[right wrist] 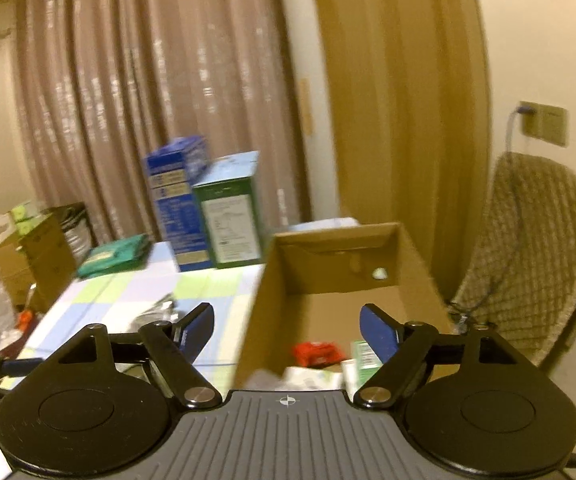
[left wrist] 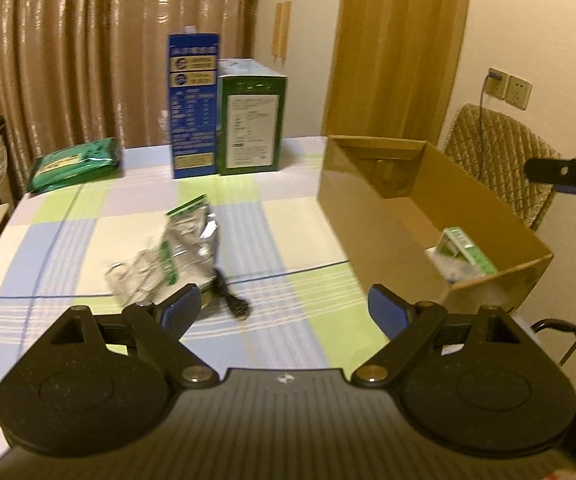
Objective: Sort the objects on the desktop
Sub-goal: 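Move both tools back over the remaining table objects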
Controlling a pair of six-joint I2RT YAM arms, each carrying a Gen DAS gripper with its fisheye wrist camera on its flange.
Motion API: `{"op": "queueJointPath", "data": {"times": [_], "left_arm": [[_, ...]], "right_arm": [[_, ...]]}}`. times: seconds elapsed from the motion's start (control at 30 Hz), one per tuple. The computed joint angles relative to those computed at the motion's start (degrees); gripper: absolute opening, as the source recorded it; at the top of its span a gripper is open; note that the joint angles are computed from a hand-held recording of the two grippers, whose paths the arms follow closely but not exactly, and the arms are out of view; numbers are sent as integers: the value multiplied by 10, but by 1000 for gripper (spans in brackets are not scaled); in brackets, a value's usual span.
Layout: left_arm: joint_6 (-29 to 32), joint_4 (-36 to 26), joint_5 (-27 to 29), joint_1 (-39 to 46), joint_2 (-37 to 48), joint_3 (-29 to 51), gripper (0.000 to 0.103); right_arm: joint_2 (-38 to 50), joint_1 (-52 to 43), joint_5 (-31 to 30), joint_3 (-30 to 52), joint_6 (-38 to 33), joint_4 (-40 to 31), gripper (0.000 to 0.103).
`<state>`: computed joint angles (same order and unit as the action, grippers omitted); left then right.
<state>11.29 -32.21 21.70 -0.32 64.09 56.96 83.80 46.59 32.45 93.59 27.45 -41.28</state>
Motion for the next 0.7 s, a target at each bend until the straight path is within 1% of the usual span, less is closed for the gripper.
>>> {"op": "queueJointPath", "data": {"times": [0.17, 0.37, 0.47, 0.57, 0.7], "left_arm": [[44, -11, 21, 79, -17, -16, 88], [89, -8, 53, 184, -8, -19, 89], [108, 6, 67, 223, 1, -23, 89], [113, 25, 84, 249, 18, -23, 89], [110, 58, 92, 262, 44, -24, 89]], "right_arm": [[48, 44, 0, 43, -5, 2, 80], [105, 74, -12, 87, -10, 4, 81], [128, 84, -18, 101, -12, 5, 81], [152, 89, -26, 115, -17, 6, 81], [185, 89, -36, 131, -26, 10, 81]]}}
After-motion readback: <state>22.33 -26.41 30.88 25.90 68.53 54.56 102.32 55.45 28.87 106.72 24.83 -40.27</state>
